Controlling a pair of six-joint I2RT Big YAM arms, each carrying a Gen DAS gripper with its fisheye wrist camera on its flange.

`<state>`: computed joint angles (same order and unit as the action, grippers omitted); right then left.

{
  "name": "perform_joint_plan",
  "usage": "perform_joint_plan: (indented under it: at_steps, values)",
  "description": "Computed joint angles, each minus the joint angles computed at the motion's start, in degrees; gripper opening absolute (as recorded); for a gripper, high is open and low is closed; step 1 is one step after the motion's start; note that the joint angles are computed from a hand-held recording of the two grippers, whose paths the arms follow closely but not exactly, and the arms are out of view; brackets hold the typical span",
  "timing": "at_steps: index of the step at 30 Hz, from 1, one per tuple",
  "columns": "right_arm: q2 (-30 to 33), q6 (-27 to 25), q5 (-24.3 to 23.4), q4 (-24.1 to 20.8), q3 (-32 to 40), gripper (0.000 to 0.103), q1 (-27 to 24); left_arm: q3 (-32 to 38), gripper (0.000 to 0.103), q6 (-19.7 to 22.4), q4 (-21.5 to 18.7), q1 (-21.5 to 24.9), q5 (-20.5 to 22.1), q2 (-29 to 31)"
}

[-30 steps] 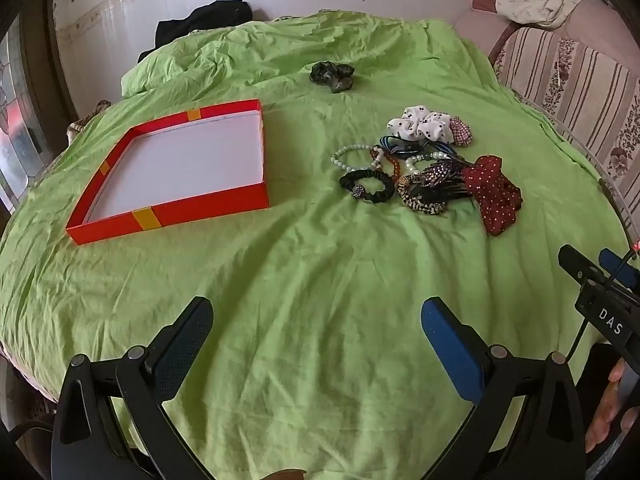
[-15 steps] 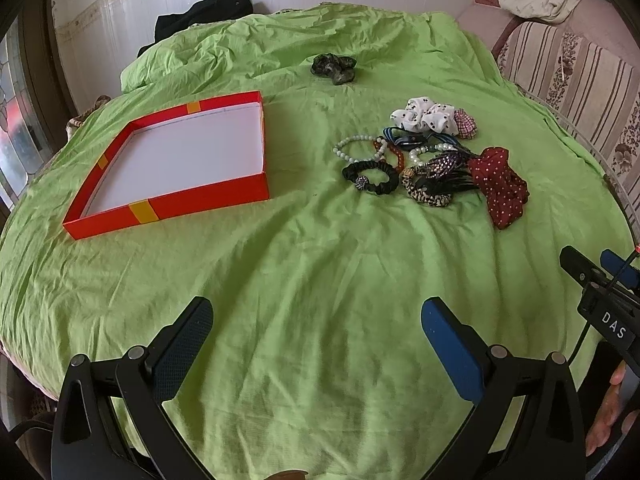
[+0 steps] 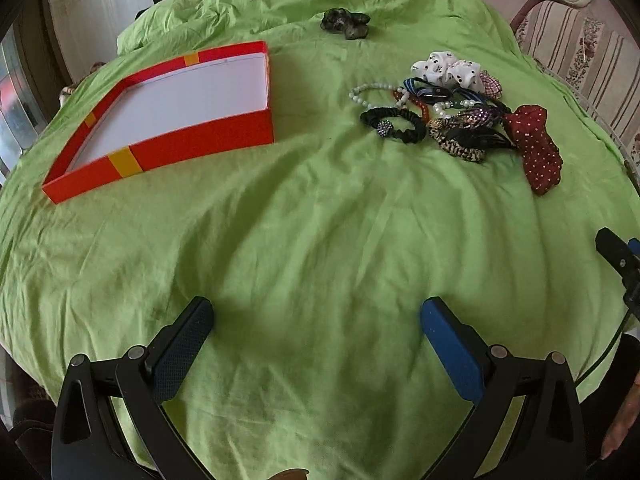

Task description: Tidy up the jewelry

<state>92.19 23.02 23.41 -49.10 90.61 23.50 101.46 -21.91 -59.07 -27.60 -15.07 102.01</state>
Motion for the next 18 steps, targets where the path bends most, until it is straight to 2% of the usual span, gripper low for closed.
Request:
perform_joint_plan:
  at_steps: [7,12,15,18]
  values:
    - [0.04,0.22,-0.37,0.00,-0.04,0.078,-0.08,-1.62,0.103,0.15,1.96,-0.89,-2.96,-0.07]
    - [-0.17,0.21,-0.58,0.19,-0.21,0.078,-0.03,-3.20,0.103,0.41,3.63,-1.11,-3.43,-1.02]
    - [-0.82,0.33,-0.73,0.34,-0.55,0.078,0.23,-1.41,0.103,0.64,0.76,-0.70,-1.01,-0.82]
    - [-2.11,0.32,-0.14,0.79,-1.31,0.078,0.81,-2.48,0.103,-0.83,1.44,-0.52,0.79,-2.81]
